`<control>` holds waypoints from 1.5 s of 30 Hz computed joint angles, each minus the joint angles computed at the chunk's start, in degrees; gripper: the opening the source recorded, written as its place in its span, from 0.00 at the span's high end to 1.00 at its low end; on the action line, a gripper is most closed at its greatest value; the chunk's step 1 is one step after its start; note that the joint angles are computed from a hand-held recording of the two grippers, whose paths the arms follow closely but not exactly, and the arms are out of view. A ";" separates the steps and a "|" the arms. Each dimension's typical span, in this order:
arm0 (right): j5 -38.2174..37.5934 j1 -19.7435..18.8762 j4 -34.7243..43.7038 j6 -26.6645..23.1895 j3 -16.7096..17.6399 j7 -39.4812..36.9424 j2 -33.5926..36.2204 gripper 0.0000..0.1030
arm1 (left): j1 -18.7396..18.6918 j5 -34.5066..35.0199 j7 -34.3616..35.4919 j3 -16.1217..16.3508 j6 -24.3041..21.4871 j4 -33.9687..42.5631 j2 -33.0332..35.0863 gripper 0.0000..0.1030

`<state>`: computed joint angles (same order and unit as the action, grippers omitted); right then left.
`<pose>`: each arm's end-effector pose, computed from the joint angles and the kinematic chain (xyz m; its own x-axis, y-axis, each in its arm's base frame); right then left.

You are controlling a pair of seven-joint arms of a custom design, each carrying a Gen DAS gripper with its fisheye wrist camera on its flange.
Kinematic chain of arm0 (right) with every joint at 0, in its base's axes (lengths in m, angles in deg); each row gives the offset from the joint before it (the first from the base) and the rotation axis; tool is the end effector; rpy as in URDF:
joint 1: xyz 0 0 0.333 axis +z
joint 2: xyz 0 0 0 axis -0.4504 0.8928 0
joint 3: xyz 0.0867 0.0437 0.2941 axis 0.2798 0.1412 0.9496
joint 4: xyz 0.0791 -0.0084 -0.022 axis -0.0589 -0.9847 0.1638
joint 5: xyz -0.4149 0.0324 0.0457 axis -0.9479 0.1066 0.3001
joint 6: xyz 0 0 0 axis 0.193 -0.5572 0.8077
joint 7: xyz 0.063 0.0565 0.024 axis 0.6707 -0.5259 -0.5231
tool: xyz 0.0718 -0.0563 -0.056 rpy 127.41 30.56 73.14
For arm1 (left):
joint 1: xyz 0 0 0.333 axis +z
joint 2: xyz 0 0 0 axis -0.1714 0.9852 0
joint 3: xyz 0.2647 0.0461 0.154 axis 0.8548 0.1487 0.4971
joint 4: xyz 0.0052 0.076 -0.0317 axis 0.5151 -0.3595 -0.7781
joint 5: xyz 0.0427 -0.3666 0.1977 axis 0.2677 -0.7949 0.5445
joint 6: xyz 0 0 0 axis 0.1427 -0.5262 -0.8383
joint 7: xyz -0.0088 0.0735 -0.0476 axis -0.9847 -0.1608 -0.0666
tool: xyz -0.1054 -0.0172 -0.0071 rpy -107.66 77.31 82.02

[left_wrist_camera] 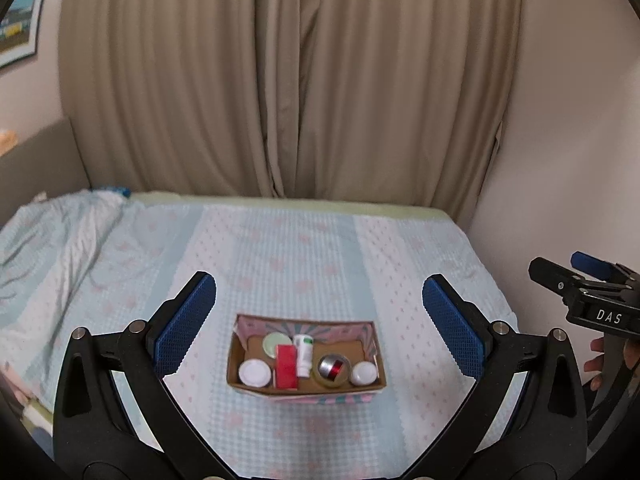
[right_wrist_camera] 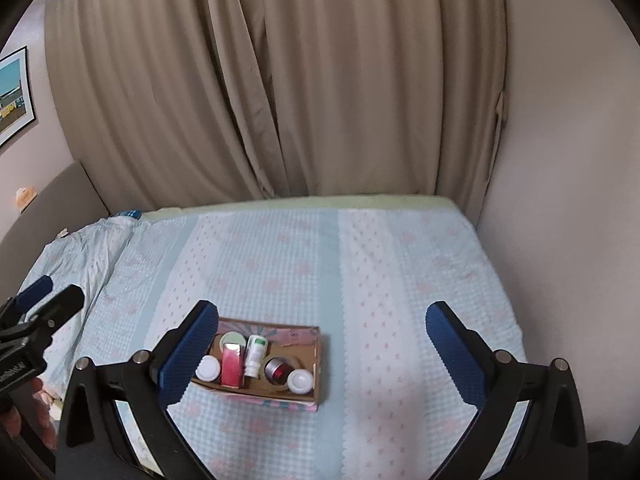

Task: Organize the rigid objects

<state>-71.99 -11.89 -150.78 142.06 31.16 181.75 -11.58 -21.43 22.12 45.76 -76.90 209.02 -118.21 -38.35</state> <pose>0.5955 0.1252 0.8342 -0.3484 -0.9351 -0.0641 -0.6239 0.2824 -0.7287 0.6491 -0.2427 0.8110 -0.4168 -0.9034 0.1007 -0.5289 0.1509 -0.8352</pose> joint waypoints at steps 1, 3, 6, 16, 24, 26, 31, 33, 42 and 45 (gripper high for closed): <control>-0.84 0.21 -0.71 0.42 0.03 0.48 -0.69 0.00 | 0.07 0.09 -0.07 0.03 1.36 -2.30 -1.54 0.00; -2.68 0.46 -2.75 1.55 0.32 1.53 -2.36 0.00 | 0.25 0.15 0.32 -0.05 4.06 -6.05 -3.99 0.00; -5.18 0.43 -5.04 2.16 1.12 2.46 -4.18 0.00 | 0.52 -0.22 0.71 -0.25 6.58 -9.76 -6.37 0.00; -8.76 -0.63 -6.89 2.26 2.83 5.28 -6.17 0.00 | 0.55 -0.88 1.48 -0.45 7.53 -11.02 -7.15 0.00; -8.89 -0.96 -7.19 2.40 3.09 5.41 -6.38 0.00 | 0.38 -0.90 1.66 -0.45 6.95 -10.79 -7.09 0.00; -8.77 -0.98 -7.31 2.44 3.07 5.40 -6.49 0.00 | 0.38 -0.91 1.59 -0.43 7.12 -11.10 -7.30 0.00; -8.84 -0.96 -6.91 2.22 3.10 5.55 -6.24 0.00 | 0.18 -0.69 1.27 -0.43 6.46 -10.20 -6.87 0.00; -8.92 -0.90 -6.81 2.17 3.12 5.62 -6.16 0.00 | 0.02 -0.40 1.07 -0.38 6.34 -9.94 -6.72 0.00; -8.86 -0.82 -6.46 2.08 2.86 5.70 -5.77 0.00 | -0.17 0.25 1.29 -0.31 6.08 -8.98 -6.04 0.00; -9.02 -0.75 -6.38 2.02 2.84 5.83 -5.70 0.00 | -0.17 0.32 1.25 -0.31 5.87 -8.94 -6.00 0.00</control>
<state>-81.02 -12.64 -157.17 144.08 34.00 187.58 -17.28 -21.60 22.44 47.02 -77.21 214.89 -127.15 -44.36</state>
